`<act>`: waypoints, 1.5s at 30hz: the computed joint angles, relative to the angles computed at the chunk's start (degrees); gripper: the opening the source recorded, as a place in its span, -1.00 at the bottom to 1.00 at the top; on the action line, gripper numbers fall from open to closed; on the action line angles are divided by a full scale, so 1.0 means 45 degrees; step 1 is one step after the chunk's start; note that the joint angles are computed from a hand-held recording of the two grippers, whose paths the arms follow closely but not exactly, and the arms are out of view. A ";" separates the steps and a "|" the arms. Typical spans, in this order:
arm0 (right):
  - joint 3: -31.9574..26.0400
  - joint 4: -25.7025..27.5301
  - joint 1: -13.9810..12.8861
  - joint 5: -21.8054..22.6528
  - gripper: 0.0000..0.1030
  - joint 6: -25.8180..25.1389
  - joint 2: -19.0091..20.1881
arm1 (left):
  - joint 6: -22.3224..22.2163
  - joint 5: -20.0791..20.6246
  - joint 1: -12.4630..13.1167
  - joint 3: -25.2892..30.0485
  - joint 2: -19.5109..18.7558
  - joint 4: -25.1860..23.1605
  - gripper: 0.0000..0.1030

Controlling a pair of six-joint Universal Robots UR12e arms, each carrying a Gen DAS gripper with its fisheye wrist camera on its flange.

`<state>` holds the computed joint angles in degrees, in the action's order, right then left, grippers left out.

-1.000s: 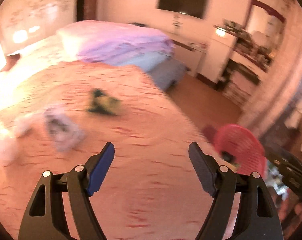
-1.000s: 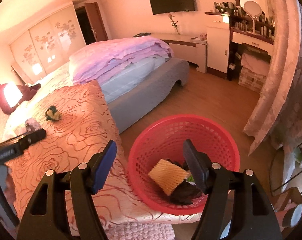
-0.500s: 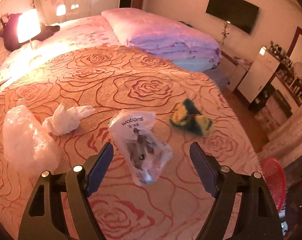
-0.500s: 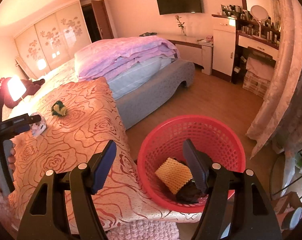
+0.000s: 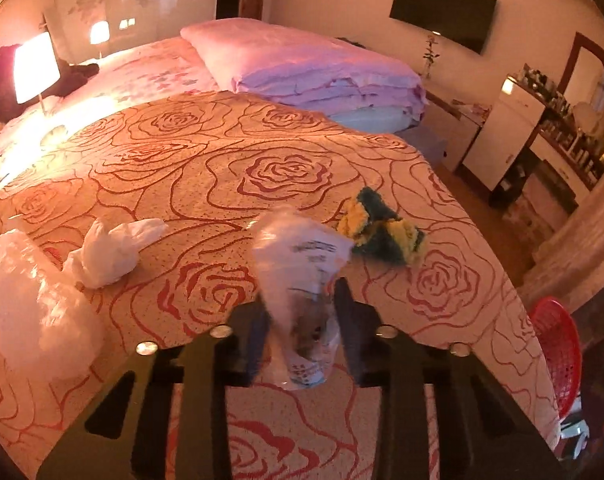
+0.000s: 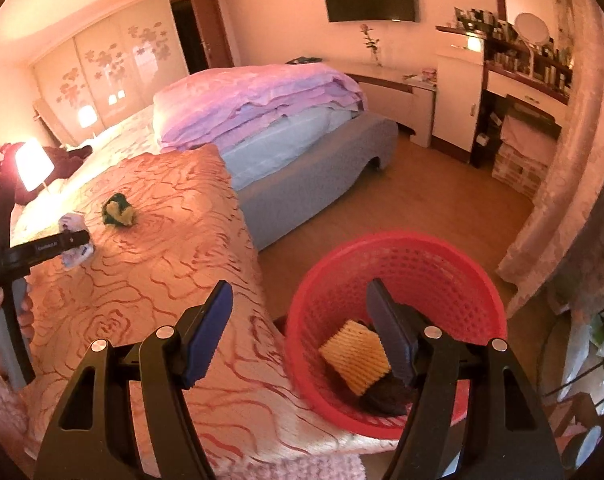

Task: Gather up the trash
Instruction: 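Move the left tool to the bed and grasp the white printed paper packet, then grasp the green-yellow plush toy with the right tool while the left tool holds the packet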

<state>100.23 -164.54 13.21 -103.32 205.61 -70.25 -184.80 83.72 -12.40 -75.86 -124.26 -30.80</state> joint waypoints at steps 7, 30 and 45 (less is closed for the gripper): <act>-0.1169 0.0053 0.0158 0.0793 0.30 -0.1136 0.0717 | -0.0113 -0.0652 0.0240 -0.0942 0.0525 0.0628 -0.53; -0.6641 0.2219 0.0750 0.3120 0.30 -0.4528 0.4365 | -0.0790 -0.1461 0.0598 -0.1618 0.0653 0.1704 -0.53; -0.7688 0.3566 0.0937 0.2925 -0.15 -0.5149 0.4911 | -0.0890 -0.1645 0.0636 -0.1626 0.0656 0.1642 -0.53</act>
<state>65.64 -148.49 17.43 -90.16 182.44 -48.15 -188.81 76.32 -9.54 -83.18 -121.30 -23.41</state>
